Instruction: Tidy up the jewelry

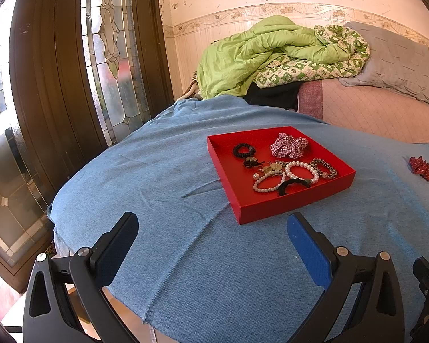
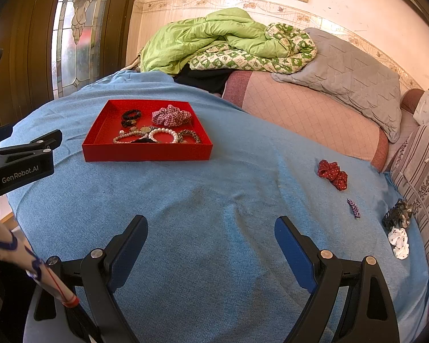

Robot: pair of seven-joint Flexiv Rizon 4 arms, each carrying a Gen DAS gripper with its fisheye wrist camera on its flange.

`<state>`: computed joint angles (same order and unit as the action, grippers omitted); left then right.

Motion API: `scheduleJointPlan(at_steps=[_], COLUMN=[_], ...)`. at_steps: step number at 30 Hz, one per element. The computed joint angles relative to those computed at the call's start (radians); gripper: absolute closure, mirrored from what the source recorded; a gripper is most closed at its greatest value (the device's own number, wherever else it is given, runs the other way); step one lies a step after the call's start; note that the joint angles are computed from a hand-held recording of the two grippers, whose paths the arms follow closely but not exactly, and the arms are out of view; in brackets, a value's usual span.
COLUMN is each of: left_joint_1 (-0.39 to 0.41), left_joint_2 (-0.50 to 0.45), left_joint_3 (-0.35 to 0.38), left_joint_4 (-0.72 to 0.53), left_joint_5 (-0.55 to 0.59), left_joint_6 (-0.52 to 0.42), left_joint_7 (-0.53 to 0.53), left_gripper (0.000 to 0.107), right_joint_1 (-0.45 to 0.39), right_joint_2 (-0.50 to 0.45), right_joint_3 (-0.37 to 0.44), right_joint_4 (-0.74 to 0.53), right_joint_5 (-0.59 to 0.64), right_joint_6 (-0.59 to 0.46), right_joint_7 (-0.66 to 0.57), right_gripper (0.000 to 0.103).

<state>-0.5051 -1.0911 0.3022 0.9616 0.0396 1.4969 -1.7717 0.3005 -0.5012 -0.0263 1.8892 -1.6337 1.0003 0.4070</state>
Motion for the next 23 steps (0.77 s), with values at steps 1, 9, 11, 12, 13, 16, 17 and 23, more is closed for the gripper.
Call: scheduleJointPlan(at_steps=[1,9,11,12,13,16,17,23], left_joint_1=[-0.001,0.000,-0.001,0.000,0.000,-0.003,-0.018,0.018], left_joint_2=[0.000,0.000,0.000,0.000,0.000,0.001,0.001,0.019], left_joint_3=[0.001,0.001,0.002,0.000,-0.001,0.005,0.037,-0.058], left_joint_4=[0.000,-0.001,-0.002,-0.002,-0.002,-0.001,-0.001,0.020], left_joint_5=[0.001,0.004,0.004,0.004,0.005,0.007,0.009,0.054], left_joint_6=[0.001,-0.003,-0.002,-0.003,-0.003,-0.006,-0.015,-0.002], left_joint_7=[-0.001,-0.004,-0.006,-0.005,-0.004,-0.007,-0.026,0.076], left_gripper=[0.004,0.004,0.004,0.004,0.004,0.004,0.004,0.004], right_joint_1=[0.000,-0.003,-0.003,-0.003,-0.003,-0.005,-0.006,-0.024], right_joint_2=[0.000,0.000,0.000,0.001,0.001,0.001,0.001,0.029], right_joint_3=[0.000,0.001,0.001,0.000,0.001,0.001,0.001,0.005], right_joint_4=[0.002,0.001,0.002,0.002,0.004,0.002,0.003,0.040], right_joint_5=[-0.002,-0.003,-0.003,-0.003,-0.005,-0.004,-0.003,0.005], right_joint_6=[0.000,0.004,0.003,0.003,0.002,0.005,0.006,0.003], right_joint_7=[0.003,0.001,0.001,0.000,0.003,0.000,0.000,0.043], right_gripper=[0.010,0.010,0.010,0.010,0.010,0.010,0.010,0.010])
